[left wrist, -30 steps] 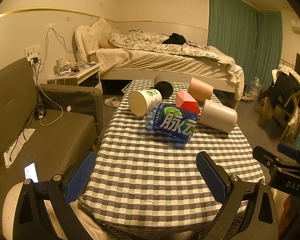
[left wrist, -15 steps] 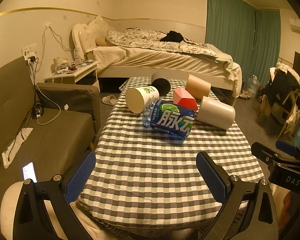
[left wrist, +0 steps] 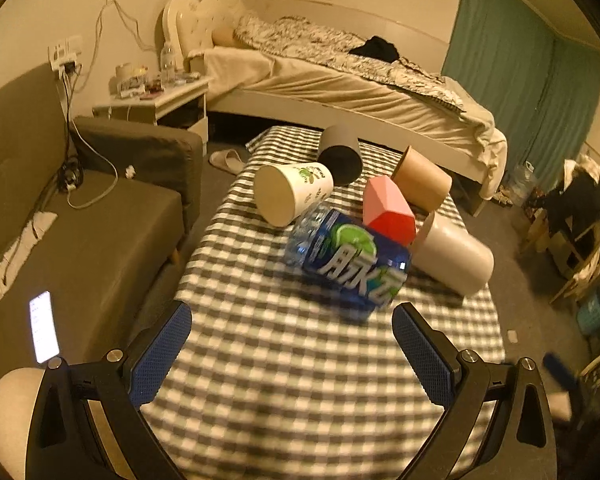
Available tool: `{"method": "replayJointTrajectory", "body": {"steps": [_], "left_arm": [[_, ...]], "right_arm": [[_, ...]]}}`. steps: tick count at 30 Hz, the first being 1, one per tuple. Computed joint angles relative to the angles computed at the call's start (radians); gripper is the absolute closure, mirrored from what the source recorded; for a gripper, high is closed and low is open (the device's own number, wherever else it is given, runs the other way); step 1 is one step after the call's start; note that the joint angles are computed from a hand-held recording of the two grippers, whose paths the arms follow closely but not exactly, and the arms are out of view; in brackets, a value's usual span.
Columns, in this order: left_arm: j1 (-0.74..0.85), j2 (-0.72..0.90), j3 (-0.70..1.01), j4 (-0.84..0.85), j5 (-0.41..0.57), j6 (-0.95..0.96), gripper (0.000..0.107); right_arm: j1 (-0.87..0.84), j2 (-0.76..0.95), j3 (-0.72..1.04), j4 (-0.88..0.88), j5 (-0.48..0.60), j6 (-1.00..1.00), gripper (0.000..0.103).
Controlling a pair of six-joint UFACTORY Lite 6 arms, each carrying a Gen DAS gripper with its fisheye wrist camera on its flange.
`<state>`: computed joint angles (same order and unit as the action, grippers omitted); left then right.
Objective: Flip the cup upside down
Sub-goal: 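Reach the left gripper to the lying blue-labelled bottle and close on it, then lift the blue-labelled bottle with the left gripper toward the right gripper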
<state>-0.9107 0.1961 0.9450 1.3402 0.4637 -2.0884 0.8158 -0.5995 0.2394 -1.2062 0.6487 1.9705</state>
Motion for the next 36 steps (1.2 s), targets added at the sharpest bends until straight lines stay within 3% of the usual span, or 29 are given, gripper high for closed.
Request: {"method": "replayJointTrajectory", "body": {"steps": [4,11,19,23,29,31,36], "left_arm": [[0.060,0.157,0.201,-0.220,-0.040,0.205,0.004],[0.153,0.455,0.593,-0.749,-0.035,0.656,0.005],[0.195,0.688,0.900,-1.110,0.026,0.976,0.007],[0.214,0.673,0.875,-1.232,-0.024,1.115,0.016],[0.228,0.536,0.689,-1.501,-0.072,1.411,0.032],[0.226,0.464,0.598,-1.592,-0.099,1.518,0.048],[0.209,0.373,0.524,-1.570,-0.011,1.553,0.049]], "right_arm": [[-0.121,0.020,0.010,-0.036,-0.087,-0.025,0.000],[-0.362,0.126,0.050,-0.196,-0.295,0.023,0.000],[-0.535,0.203,0.068,-0.405,-0.443,0.190,0.000],[-0.553,0.214,0.073,-0.394,-0.453,0.176,0.000],[-0.527,0.161,0.062,-0.261,-0.415,0.052,0.000],[-0.509,0.126,0.052,-0.211,-0.391,0.003,0.000],[-0.412,0.023,0.025,-0.105,-0.288,-0.083,0.000]]}}
